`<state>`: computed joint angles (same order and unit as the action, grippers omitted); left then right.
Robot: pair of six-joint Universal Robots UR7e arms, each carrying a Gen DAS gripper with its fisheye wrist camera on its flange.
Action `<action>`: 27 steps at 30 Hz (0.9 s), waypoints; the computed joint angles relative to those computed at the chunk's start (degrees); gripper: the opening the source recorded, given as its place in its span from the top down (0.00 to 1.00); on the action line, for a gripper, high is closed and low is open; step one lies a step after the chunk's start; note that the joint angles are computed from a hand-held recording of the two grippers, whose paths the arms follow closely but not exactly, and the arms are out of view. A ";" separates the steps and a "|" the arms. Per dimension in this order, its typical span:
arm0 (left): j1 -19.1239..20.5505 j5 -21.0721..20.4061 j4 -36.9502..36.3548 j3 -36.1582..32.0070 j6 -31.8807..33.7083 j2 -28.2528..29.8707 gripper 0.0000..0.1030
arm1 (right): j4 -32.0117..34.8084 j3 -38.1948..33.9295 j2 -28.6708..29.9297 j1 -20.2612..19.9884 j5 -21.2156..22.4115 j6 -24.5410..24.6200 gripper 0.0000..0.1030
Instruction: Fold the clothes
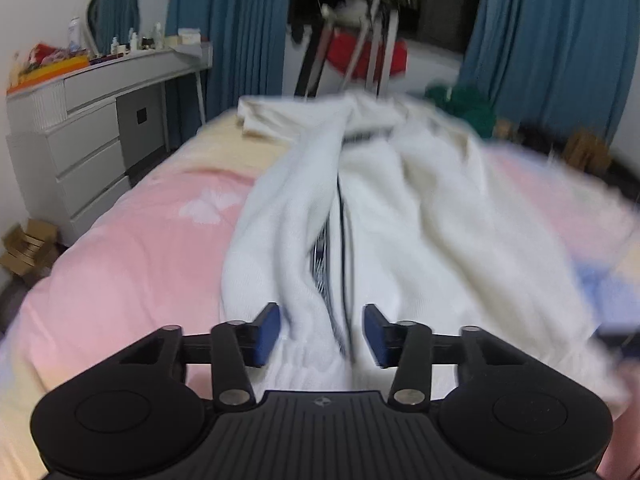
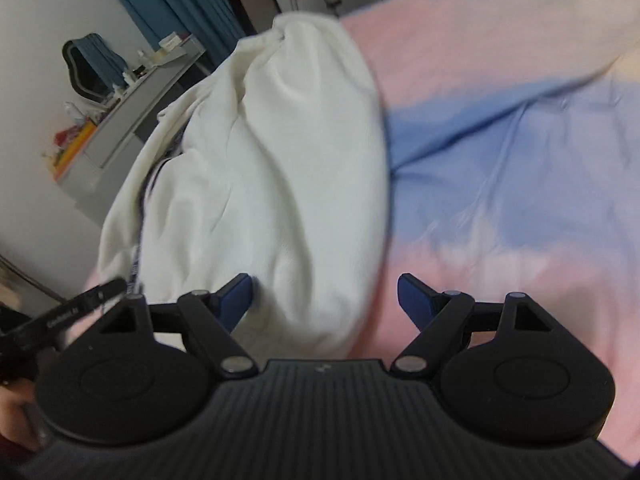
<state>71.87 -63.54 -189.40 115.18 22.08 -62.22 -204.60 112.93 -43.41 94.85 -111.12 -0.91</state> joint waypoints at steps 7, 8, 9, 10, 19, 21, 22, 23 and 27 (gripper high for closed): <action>-0.42 -5.80 0.77 1.90 8.67 -2.42 0.55 | -1.01 -1.83 2.81 2.20 -5.00 -4.74 0.73; -1.00 -4.81 0.57 2.28 10.69 -1.95 0.55 | -2.14 -1.29 2.48 2.01 -4.51 -4.98 0.78; -1.57 -3.80 0.52 2.60 12.57 -1.45 0.53 | -3.22 -0.75 2.15 1.91 -3.92 -4.90 0.78; -2.12 -1.12 0.08 2.52 13.40 -0.39 0.52 | -4.30 -0.23 1.81 1.80 -3.34 -4.81 0.79; -3.69 15.68 4.71 -1.63 10.52 5.77 0.40 | -7.40 0.33 2.13 2.19 -2.61 -7.40 0.80; -3.54 16.14 6.94 -2.17 9.27 5.75 0.40 | -6.59 0.15 2.22 2.06 -3.13 -7.46 0.79; -3.39 15.96 8.04 -2.45 8.52 5.53 0.40 | -5.84 0.02 2.20 1.93 -3.28 -7.25 0.77; -3.23 15.70 9.13 -2.75 7.76 5.28 0.39 | -4.85 -0.11 2.13 1.76 -3.38 -7.04 0.76; -2.63 14.52 12.14 -3.33 5.47 4.24 0.39 | -2.82 -0.45 2.02 1.80 -4.04 -6.56 0.73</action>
